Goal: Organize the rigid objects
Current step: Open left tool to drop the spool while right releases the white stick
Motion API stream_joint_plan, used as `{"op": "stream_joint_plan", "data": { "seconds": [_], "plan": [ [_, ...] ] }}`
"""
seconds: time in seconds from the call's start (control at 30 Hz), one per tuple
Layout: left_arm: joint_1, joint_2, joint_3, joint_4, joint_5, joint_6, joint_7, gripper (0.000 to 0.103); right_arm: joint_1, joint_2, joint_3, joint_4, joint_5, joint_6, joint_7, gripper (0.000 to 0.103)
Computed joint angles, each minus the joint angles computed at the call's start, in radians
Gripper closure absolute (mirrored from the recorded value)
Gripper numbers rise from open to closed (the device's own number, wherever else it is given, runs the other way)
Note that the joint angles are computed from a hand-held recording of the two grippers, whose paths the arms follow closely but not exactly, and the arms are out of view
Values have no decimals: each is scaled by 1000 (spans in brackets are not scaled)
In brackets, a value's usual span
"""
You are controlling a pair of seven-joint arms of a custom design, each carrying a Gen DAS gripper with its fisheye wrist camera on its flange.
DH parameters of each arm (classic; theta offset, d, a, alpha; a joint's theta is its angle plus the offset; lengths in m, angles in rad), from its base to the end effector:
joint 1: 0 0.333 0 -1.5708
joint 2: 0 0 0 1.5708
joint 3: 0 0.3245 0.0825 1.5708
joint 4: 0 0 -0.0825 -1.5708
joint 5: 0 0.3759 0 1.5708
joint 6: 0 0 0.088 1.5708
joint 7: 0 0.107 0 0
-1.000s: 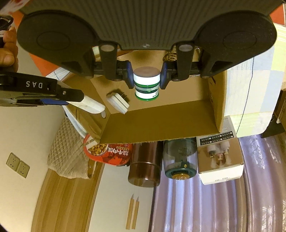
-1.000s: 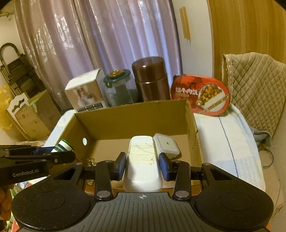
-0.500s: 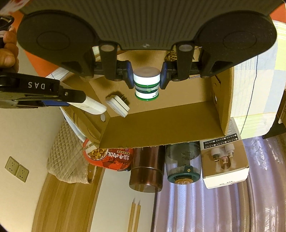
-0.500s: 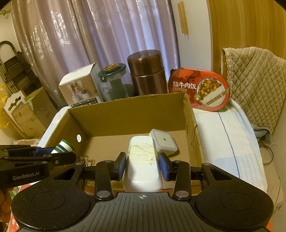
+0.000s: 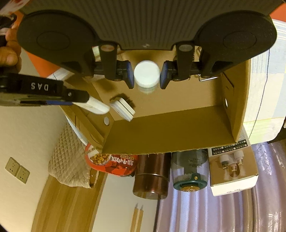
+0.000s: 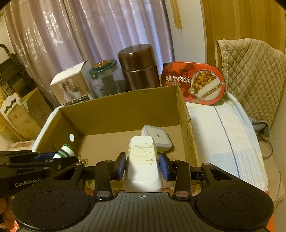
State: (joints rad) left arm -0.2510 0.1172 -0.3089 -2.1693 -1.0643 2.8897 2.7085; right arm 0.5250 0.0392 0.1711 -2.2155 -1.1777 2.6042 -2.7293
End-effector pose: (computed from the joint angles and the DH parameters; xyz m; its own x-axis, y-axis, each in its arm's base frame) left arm 0.5126 -0.2566 0.4016 -0.6909 -0.7099 0.1369 -0.5833 0.4354 -0.6857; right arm 0.4099 0.3669 0.4005 -0.2378 -0.9440 -0.2285 -0.6559 0.3296 -0.6791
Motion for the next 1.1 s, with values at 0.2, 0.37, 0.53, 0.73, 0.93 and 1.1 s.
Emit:
{"op": "stream_joint_plan", "data": {
  "seconds": [0.2, 0.37, 0.53, 0.73, 0.93, 1.1],
  "plan": [
    [3, -10, -1, 5, -53, 17, 34, 62, 1, 3, -1, 1, -3, 2, 1, 66],
    [0, -24, 6, -4, -83, 21, 59, 62, 3, 7, -1, 3, 0, -3, 7, 66],
    [-4, -28, 13, -10, -82, 19, 69, 62, 6, 15, -2, 3, 0, -5, 17, 66],
    [-5, -29, 16, -12, -94, 12, 83, 62, 10, 22, -6, 1, -2, -5, 21, 66],
    [-3, -34, 19, -17, -114, -1, 91, 62, 10, 9, -10, -9, -69, -5, 117, 66],
    [-5, -50, 24, -31, -134, -8, 110, 62, 2, -17, 0, -23, -81, -16, 136, 64]
  ]
}}
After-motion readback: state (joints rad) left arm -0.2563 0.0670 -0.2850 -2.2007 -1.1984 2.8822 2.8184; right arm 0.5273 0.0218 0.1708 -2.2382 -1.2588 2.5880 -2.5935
